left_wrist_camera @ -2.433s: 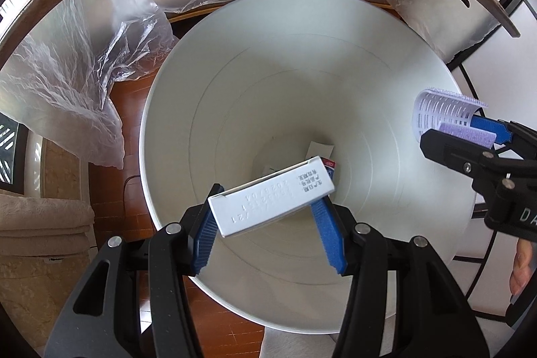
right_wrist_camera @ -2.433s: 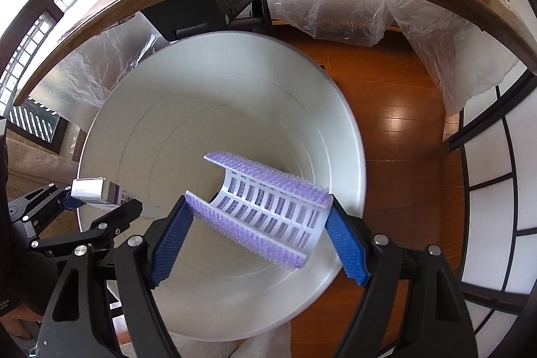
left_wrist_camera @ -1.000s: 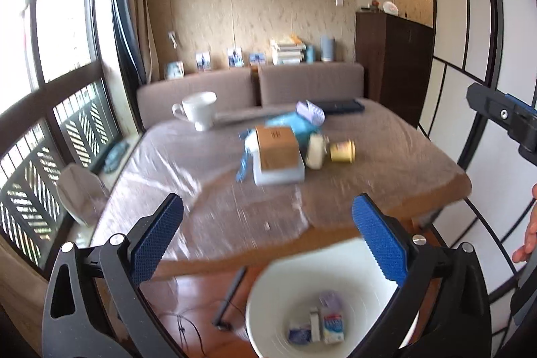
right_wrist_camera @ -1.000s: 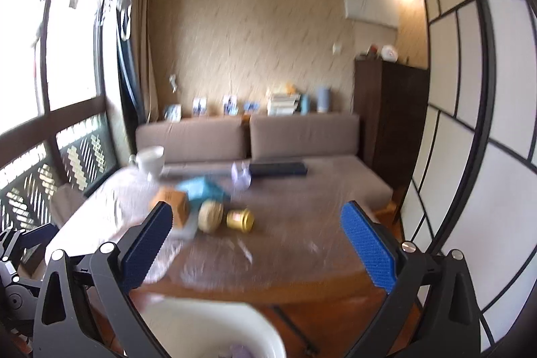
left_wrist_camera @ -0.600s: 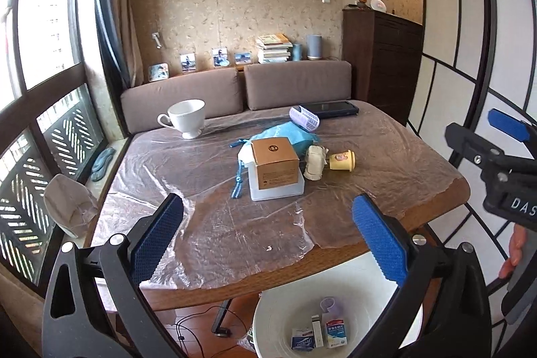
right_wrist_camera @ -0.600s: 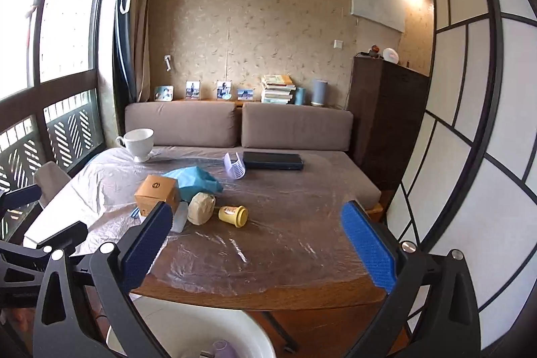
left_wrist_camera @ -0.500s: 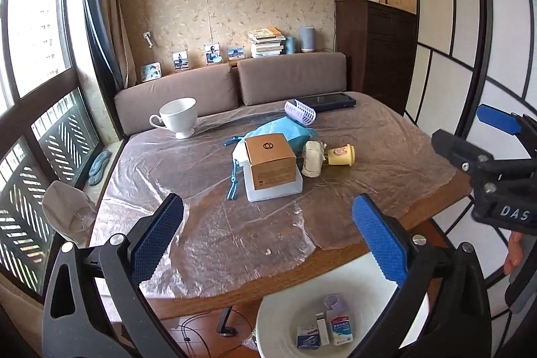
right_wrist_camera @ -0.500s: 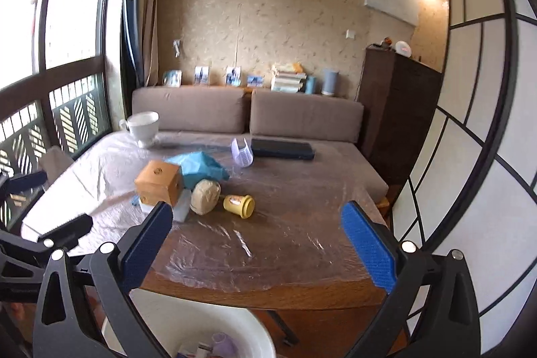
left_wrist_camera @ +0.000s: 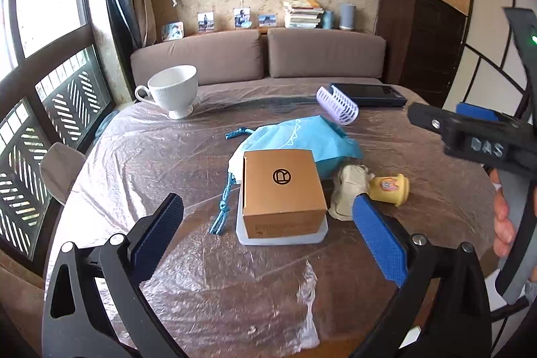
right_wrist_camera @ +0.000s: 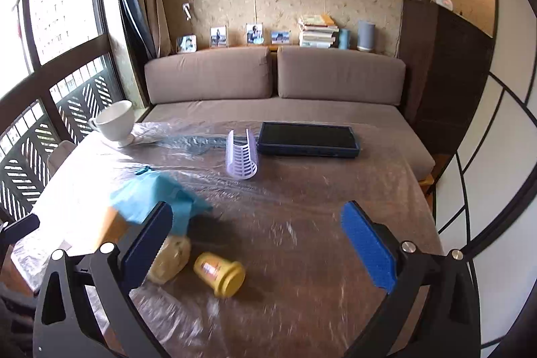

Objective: Collect trash
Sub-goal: 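Grasp the brown cardboard box with the left gripper while the right gripper grasps the lavender rack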

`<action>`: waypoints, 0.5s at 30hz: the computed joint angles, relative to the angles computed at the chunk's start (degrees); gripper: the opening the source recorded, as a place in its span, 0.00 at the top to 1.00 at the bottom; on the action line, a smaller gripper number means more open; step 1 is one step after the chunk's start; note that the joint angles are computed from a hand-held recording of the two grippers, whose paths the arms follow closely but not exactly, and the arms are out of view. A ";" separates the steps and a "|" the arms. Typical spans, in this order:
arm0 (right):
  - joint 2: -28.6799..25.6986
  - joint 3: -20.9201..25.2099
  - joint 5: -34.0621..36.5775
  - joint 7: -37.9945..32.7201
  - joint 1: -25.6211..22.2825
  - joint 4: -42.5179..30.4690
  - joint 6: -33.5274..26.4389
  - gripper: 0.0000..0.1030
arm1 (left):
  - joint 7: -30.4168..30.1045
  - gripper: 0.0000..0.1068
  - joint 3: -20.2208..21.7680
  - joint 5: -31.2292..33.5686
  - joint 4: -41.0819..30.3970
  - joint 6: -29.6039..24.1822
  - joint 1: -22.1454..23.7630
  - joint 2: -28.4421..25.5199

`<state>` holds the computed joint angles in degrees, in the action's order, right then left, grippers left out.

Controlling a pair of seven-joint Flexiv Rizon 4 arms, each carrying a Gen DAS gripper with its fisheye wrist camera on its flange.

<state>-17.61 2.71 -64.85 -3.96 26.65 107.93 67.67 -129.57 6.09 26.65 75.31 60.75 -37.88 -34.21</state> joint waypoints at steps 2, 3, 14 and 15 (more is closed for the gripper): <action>-3.80 0.53 5.02 -4.94 -0.78 -3.50 0.45 0.04 | 0.14 0.05 -0.38 -0.99 -1.27 -1.51 0.30 -1.13; -5.70 0.60 7.72 -7.34 -0.89 -5.34 0.77 0.04 | 0.47 0.05 -0.72 -1.60 -1.68 -1.72 0.69 -1.57; -20.47 1.38 29.07 -28.35 0.37 -23.94 -4.67 0.13 | 5.48 0.26 -3.03 -7.66 -2.36 -1.44 3.58 -4.12; -21.18 1.16 30.16 -29.71 0.64 -25.07 -5.37 0.15 | 6.10 0.29 -3.21 -8.23 -2.26 -0.98 3.77 -4.27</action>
<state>-38.79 3.87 -34.69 -33.67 27.28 82.86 62.31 -123.46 2.89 18.42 73.05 59.77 -34.11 -38.48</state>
